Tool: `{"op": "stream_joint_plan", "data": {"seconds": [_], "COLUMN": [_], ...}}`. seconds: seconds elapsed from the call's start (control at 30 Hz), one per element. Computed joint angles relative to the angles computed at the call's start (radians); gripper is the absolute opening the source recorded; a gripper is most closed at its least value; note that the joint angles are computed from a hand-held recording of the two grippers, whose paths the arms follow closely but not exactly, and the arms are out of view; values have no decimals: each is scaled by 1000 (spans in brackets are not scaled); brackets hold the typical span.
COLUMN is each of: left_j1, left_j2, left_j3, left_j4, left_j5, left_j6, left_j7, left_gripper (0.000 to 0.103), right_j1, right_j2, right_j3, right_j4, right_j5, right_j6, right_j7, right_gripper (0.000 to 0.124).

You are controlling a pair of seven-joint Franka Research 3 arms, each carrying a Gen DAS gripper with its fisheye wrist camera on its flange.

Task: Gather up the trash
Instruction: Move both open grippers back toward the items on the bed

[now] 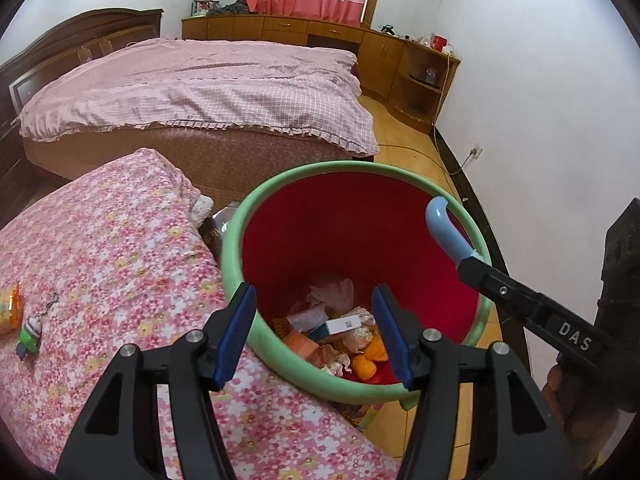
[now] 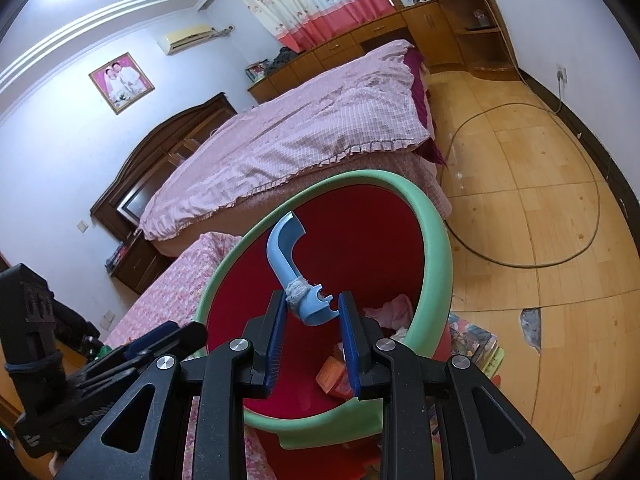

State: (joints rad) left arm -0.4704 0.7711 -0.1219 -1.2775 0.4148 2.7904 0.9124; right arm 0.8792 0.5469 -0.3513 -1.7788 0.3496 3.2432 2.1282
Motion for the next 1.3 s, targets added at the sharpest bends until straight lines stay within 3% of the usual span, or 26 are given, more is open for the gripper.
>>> {"op": "stream_joint_plan", "data": {"seconds": [0.3, 0.6, 0.8, 1.3], "left_j1": [-8, 15, 32, 141], "left_j2": [-94, -178, -234, -287], "left_j3": [66, 111, 138, 125], "left_j4": [-131, -252, -330, -427], "left_j5": [62, 166, 254, 381], "left_j6": [31, 28, 21, -72], "left_j7": [-129, -282, -393, -556], "left_gripper": [60, 60, 60, 60], "right_j1": [-62, -31, 3, -2], "right_j2": [12, 12, 14, 50], "right_j3": [63, 36, 2, 1], "right_j4": [29, 38, 41, 113], "right_j5": [-13, -47, -67, -189], "right_j6": [-26, -36, -46, -125], "right_j7": [27, 56, 92, 200], "right_gripper": [31, 33, 48, 52]}}
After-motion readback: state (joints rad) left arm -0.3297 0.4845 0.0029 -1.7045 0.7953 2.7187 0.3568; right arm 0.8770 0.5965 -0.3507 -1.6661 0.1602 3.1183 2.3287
